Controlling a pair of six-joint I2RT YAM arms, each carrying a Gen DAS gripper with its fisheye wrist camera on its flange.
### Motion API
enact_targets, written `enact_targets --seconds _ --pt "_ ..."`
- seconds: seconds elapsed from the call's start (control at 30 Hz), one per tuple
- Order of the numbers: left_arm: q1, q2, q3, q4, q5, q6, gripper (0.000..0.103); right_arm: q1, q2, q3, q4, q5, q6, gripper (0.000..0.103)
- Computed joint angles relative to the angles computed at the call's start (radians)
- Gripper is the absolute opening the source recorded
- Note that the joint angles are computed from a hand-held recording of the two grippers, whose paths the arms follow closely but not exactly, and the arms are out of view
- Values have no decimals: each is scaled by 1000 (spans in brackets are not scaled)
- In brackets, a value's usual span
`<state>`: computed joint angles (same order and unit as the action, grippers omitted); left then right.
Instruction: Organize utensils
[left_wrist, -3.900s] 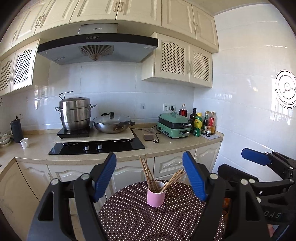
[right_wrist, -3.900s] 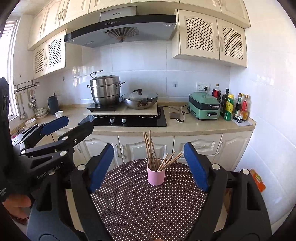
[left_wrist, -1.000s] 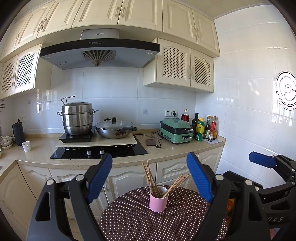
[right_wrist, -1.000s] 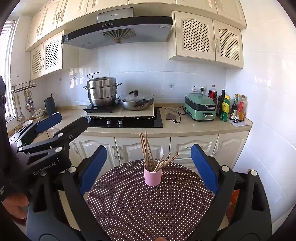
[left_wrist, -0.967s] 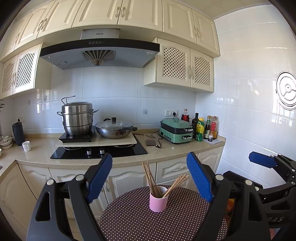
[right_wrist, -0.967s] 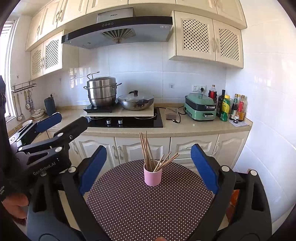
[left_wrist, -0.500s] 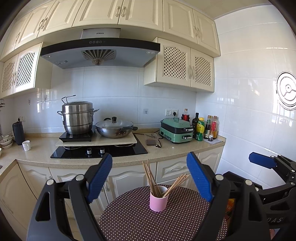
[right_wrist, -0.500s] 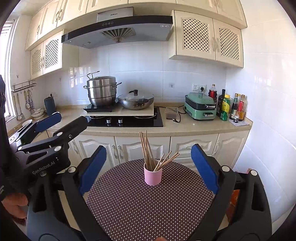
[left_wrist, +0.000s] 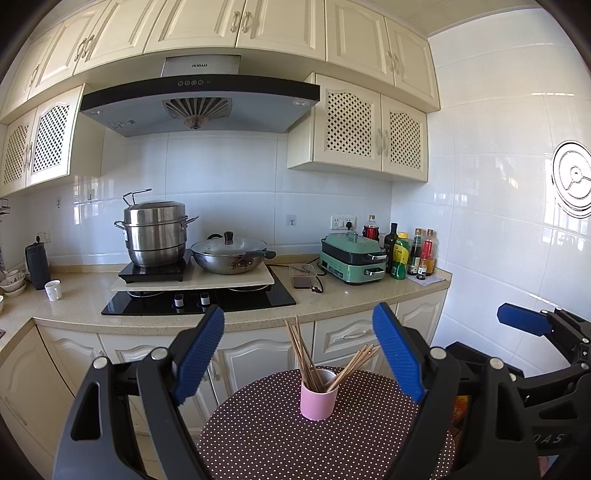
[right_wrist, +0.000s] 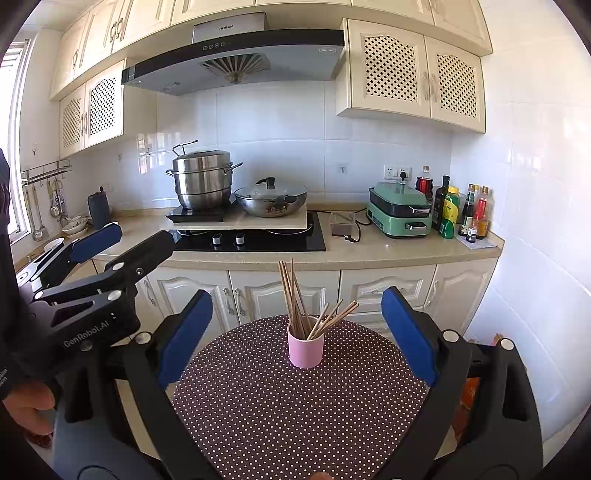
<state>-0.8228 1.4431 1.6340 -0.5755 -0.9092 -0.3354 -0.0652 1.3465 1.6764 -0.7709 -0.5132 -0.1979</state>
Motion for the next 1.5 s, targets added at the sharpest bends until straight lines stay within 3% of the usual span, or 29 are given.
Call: enact_targets --seconds 0.97,1.5 --pt "8 -16 -16 -5 11 -2 82 17 -17 -25 0 17 14 92" --pt "59 -37 -53 12 68 10 83 64 0 -16 7 67 36 92"
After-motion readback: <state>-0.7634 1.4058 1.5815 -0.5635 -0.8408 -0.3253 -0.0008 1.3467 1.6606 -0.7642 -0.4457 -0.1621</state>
